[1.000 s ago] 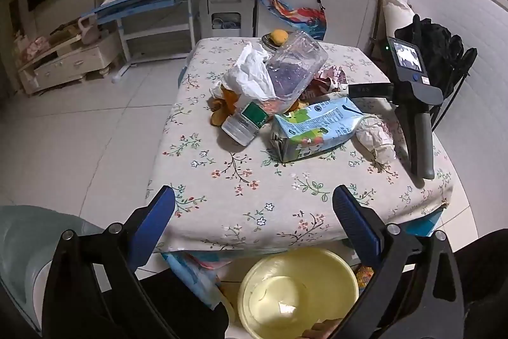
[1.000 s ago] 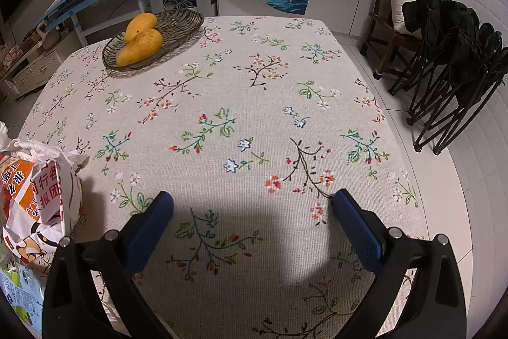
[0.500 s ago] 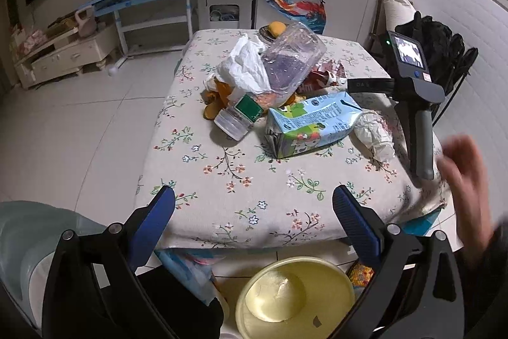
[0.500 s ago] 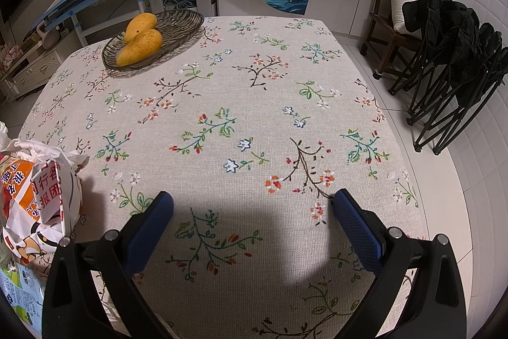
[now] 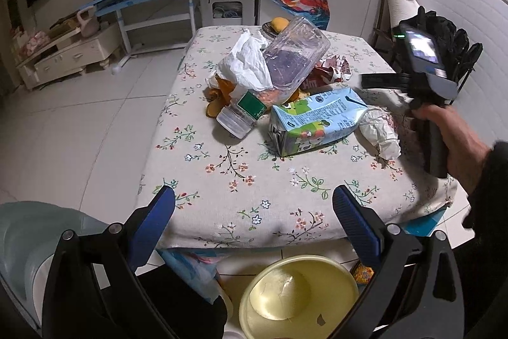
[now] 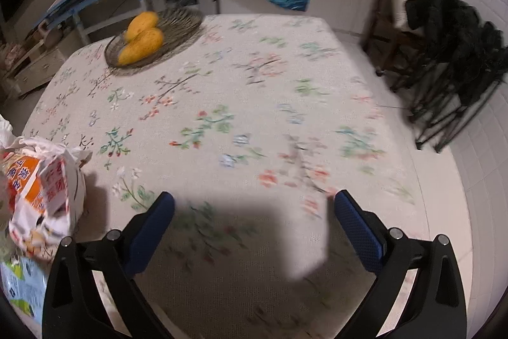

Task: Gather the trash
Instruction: 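Move both tools toward the cluttered table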

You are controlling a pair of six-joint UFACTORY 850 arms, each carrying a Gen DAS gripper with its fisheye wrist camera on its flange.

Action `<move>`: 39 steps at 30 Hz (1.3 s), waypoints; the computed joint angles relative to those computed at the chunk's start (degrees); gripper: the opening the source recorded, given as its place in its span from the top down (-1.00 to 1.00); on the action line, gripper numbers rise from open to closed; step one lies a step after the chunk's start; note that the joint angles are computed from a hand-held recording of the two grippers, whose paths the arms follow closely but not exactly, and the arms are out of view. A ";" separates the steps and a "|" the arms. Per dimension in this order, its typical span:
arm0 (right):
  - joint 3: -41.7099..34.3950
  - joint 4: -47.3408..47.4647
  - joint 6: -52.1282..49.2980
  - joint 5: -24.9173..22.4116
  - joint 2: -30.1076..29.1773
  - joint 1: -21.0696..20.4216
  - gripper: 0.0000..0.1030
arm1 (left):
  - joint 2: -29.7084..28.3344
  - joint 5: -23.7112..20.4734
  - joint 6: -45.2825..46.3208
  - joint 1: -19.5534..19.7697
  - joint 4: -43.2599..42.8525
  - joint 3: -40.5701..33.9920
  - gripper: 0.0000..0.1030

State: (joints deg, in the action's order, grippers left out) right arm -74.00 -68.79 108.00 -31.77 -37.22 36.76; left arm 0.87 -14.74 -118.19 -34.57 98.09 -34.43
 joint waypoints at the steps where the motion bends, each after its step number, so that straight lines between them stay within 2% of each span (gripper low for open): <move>1: 2.35 -2.57 3.34 -2.10 2.08 1.30 -0.88 | 0.29 -0.36 -0.28 -0.16 0.24 0.25 -0.86; 6: 13.82 -10.31 14.92 -5.54 13.75 6.74 -0.88 | 3.55 -2.76 0.15 -1.40 -0.96 2.22 -0.86; 9: 18.55 -13.02 21.03 -7.85 19.42 12.71 -0.88 | 6.51 -3.68 1.21 -2.18 -3.60 3.82 -0.86; 13: 19.67 -11.62 21.56 -9.52 20.38 19.65 -0.88 | 10.68 -6.20 5.40 -4.69 -8.88 6.34 -0.86; 15: 19.00 -9.37 20.11 -11.79 19.57 23.18 -0.88 | 13.23 -7.83 7.35 -6.28 -11.16 7.91 -0.86; 18: 17.77 -6.10 17.05 -14.77 18.37 26.45 -0.88 | 16.84 -9.20 9.27 -7.73 -13.82 10.01 -0.86; 22: 17.44 -5.13 16.67 -16.69 17.88 28.44 -0.88 | 20.61 -11.45 8.81 -9.92 -14.52 12.59 -0.86; 27: 17.14 -4.45 17.77 -19.91 17.37 30.58 -0.88 | 24.11 -13.32 3.65 -12.15 -10.26 16.00 -0.86; 30: 17.39 -4.66 19.22 -20.94 17.07 31.50 -0.88 | 24.12 -14.83 1.03 -13.52 -7.56 16.25 -0.86; 39: 18.42 -6.00 22.54 -20.60 17.39 31.54 -0.88 | 21.63 -14.69 -2.08 -14.90 -3.09 15.42 -0.87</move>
State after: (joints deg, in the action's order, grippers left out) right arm -55.59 -74.79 130.54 -52.38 -19.84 68.29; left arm 22.50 -29.43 -120.27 -49.47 95.00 -19.01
